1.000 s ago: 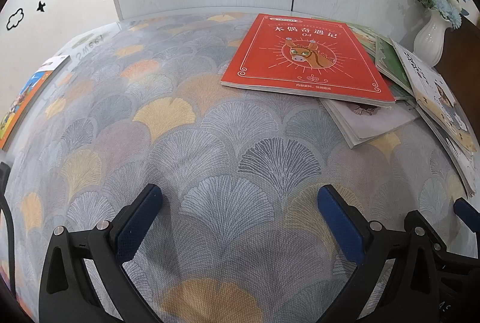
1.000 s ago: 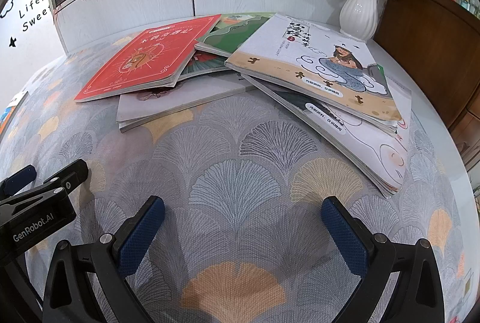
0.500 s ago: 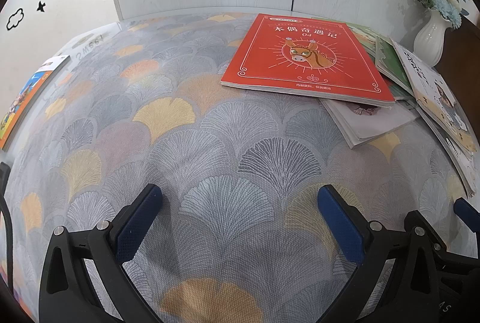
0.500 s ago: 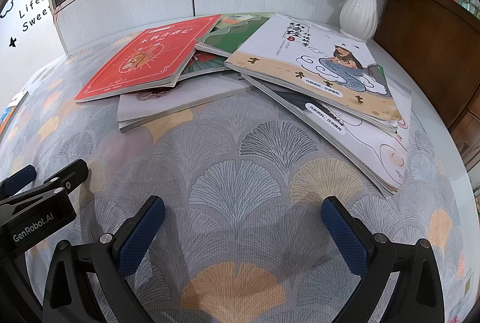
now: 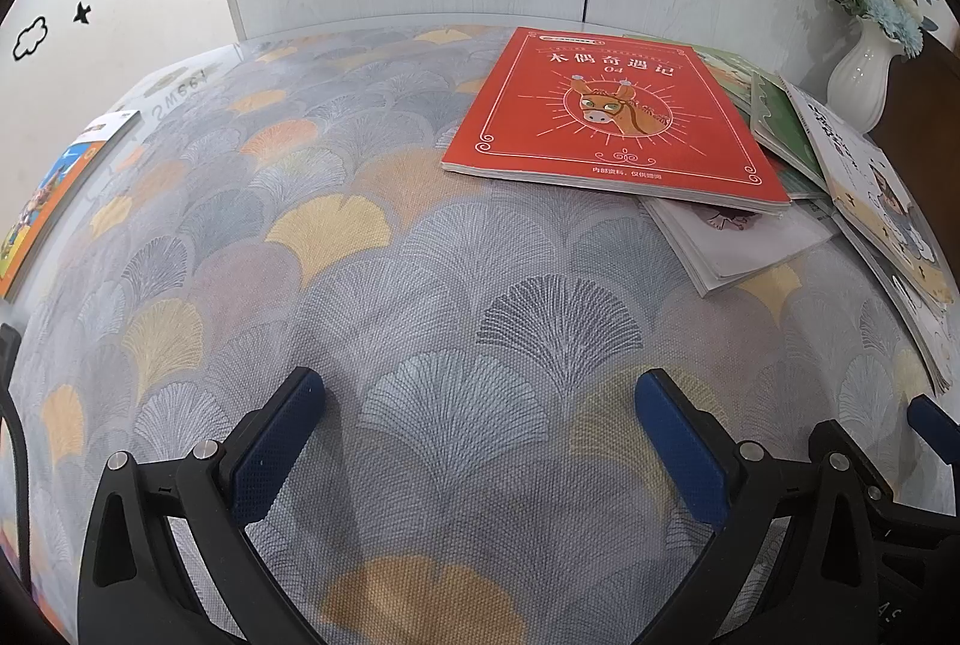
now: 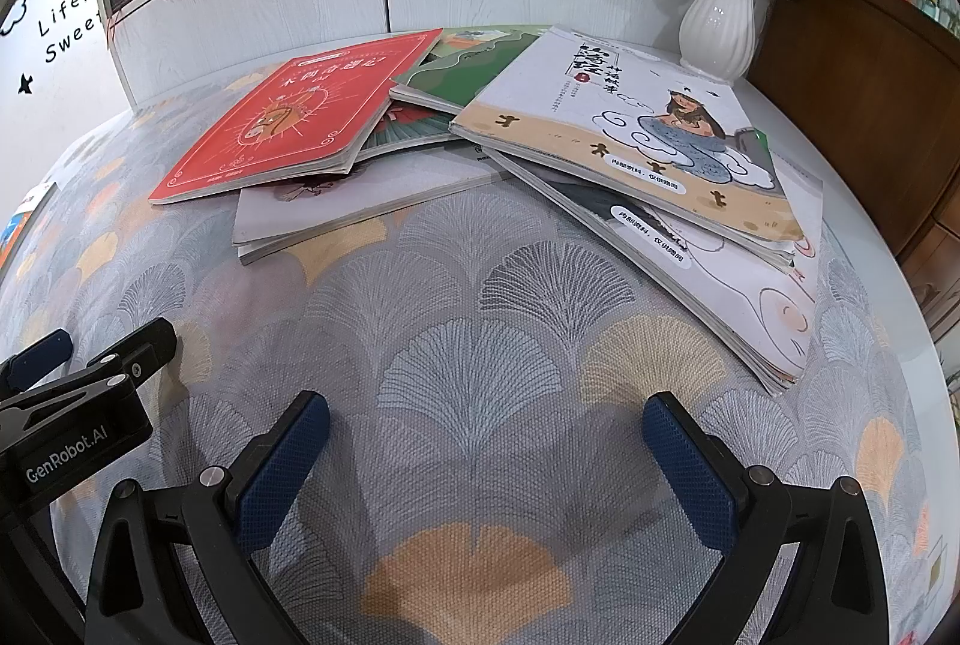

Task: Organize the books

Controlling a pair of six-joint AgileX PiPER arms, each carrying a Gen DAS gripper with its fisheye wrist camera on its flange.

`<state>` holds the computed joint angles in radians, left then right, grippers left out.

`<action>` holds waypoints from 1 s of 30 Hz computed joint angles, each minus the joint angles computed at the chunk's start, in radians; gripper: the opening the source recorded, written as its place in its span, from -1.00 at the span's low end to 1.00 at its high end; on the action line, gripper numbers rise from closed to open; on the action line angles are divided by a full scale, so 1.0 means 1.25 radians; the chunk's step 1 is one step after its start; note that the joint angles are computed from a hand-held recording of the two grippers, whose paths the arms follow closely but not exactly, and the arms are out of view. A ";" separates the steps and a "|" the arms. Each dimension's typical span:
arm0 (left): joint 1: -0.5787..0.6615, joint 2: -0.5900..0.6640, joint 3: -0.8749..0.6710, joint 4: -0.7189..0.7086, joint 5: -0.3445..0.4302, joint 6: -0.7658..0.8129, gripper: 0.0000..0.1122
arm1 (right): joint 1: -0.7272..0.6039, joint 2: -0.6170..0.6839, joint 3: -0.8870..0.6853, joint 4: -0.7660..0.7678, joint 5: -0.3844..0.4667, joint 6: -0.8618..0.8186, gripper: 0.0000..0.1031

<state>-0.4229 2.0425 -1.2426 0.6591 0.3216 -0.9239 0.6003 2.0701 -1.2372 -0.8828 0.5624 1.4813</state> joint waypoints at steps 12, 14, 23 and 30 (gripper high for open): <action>0.000 0.000 -0.001 0.000 0.001 0.000 0.84 | 0.000 0.000 0.000 0.000 0.000 0.000 1.00; 0.000 0.000 0.000 0.000 0.000 0.000 0.84 | 0.000 0.000 0.001 -0.001 0.000 0.000 1.00; -0.001 0.000 0.000 0.001 0.001 -0.002 0.84 | 0.001 -0.009 0.007 0.001 0.000 -0.001 1.00; -0.001 0.000 0.000 0.002 0.001 -0.003 0.84 | 0.005 -0.021 0.021 -0.001 0.001 0.006 1.00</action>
<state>-0.4247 2.0420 -1.2421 0.6612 0.3227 -0.9272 0.6068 2.0435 -1.2108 -0.8838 0.5640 1.4885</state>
